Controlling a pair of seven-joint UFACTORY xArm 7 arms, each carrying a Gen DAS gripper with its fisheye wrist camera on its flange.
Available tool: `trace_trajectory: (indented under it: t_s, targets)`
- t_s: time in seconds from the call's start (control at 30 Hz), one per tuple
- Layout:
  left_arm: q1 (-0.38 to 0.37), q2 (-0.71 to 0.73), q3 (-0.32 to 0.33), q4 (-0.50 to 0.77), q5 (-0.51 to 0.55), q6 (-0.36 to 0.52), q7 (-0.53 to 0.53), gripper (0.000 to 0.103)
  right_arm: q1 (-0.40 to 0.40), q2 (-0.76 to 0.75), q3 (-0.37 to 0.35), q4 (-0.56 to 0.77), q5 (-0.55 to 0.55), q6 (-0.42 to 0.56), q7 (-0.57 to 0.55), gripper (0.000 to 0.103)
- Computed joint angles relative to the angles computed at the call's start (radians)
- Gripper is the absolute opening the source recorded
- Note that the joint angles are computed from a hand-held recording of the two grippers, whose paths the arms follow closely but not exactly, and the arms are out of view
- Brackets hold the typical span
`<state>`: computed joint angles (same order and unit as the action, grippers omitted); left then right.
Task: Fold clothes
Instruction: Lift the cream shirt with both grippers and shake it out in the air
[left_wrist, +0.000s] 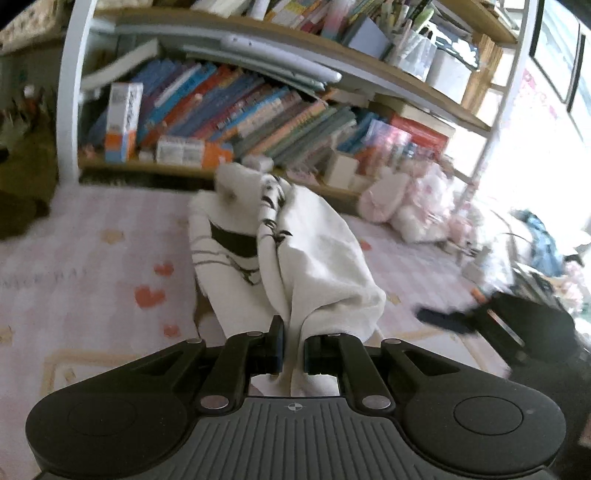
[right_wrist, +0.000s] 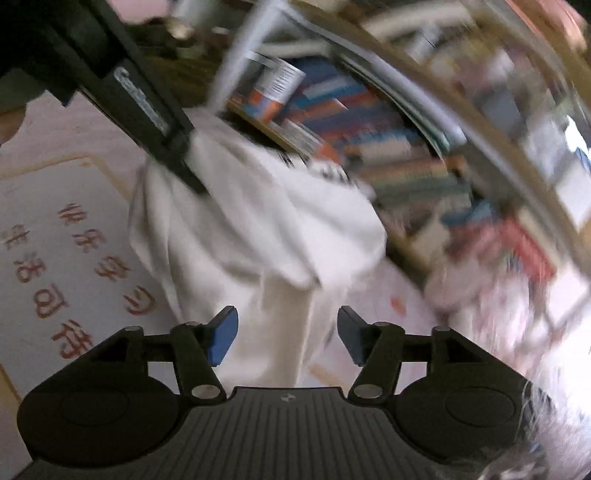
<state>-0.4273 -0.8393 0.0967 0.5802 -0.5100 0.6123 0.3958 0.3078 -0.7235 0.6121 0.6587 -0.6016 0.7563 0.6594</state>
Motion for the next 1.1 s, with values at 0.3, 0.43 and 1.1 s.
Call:
trace_trajectory:
  t_s: [0.3, 0.43, 1.1]
  targets:
    - [-0.005, -0.064, 0.126, -0.004, -0.086, 0.134, 0.118, 0.011, -0.01, 0.151, 0.01, 0.079, -0.157, -0.075, -0.172, 0.027]
    - [0.072, -0.059, 0.15, 0.0, -0.09, 0.176, 0.119, 0.033, -0.002, 0.22, -0.027, 0.13, -0.165, -0.045, -0.251, 0.008]
    - [0.089, -0.026, 0.077, -0.111, -0.062, -0.075, 0.198, 0.078, -0.185, 0.231, -0.052, 0.536, -0.142, -0.218, -0.091, 0.006]
